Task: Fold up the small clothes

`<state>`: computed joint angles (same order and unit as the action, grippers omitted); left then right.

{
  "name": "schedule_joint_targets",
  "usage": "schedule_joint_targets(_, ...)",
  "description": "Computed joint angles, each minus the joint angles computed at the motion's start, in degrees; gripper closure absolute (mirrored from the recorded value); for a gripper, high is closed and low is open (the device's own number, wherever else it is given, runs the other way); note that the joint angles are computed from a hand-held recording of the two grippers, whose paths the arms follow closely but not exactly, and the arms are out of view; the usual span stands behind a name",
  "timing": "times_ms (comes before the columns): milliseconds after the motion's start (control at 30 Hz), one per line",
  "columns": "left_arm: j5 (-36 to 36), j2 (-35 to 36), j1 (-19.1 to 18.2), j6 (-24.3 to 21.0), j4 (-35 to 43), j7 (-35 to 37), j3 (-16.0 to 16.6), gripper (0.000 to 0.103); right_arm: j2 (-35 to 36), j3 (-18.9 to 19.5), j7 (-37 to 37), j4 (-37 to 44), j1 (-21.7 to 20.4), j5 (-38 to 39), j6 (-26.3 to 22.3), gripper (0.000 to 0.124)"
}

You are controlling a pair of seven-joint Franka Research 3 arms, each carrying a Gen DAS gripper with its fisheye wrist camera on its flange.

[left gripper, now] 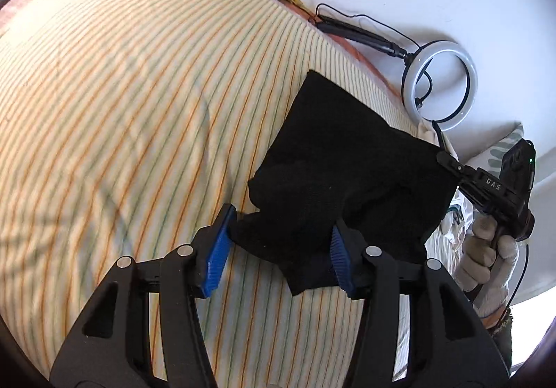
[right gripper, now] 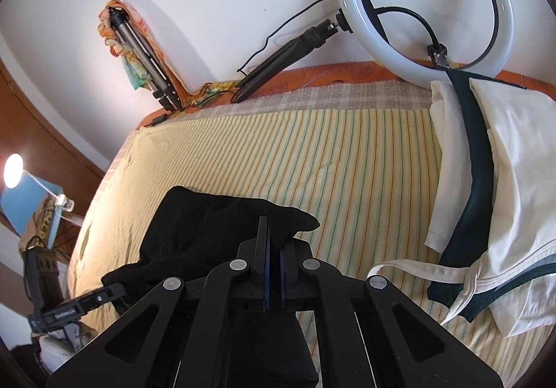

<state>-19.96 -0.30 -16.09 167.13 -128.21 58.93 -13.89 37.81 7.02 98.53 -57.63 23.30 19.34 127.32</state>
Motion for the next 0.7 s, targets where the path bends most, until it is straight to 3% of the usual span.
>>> schedule_joint_targets(133, -7.86, 1.9, 0.19, 0.74, 1.94, 6.07, -0.65, 0.051, 0.23, 0.4, -0.19, -0.04, -0.37, 0.93, 0.06, 0.121)
schedule_joint_targets(167, -8.07, 2.81, 0.27, 0.98, 2.87, 6.1, -0.9, 0.057, 0.32, 0.39, -0.21, 0.08, -0.32, 0.93, -0.05, 0.121)
schedule_joint_targets(200, -10.27, 3.79, 0.69, 0.11, 4.16, 8.71, -1.52, 0.078, 0.61, 0.36, -0.07, 0.51, -0.25, 0.89, -0.27, 0.121)
schedule_joint_targets(233, -9.55, 4.69, 0.91, -1.1, 5.36, 8.73, -1.74, 0.091, 0.66, 0.36, 0.0, 0.59, -0.19, 0.91, -0.3, 0.121)
schedule_joint_targets(267, -10.63, 5.1, 1.5, -2.03, 5.82, 10.26, -2.22, 0.095, 0.9, 0.37, 0.02, 0.98, -0.13, 0.88, -0.46, 0.121)
schedule_joint_targets(433, -12.63, 5.3, 2.22, 0.74, 6.85, 13.77, -4.5, 0.097, 0.1, -0.05, -0.3, 0.82, 0.55, -0.34, -0.15, 0.121)
schedule_joint_targets(700, -14.97, 5.39, 0.72, 1.49, 11.67, 19.68, -5.18, 0.097, -4.82, -0.57, -1.74, -3.04, 0.0, -1.13, 1.98, 0.122)
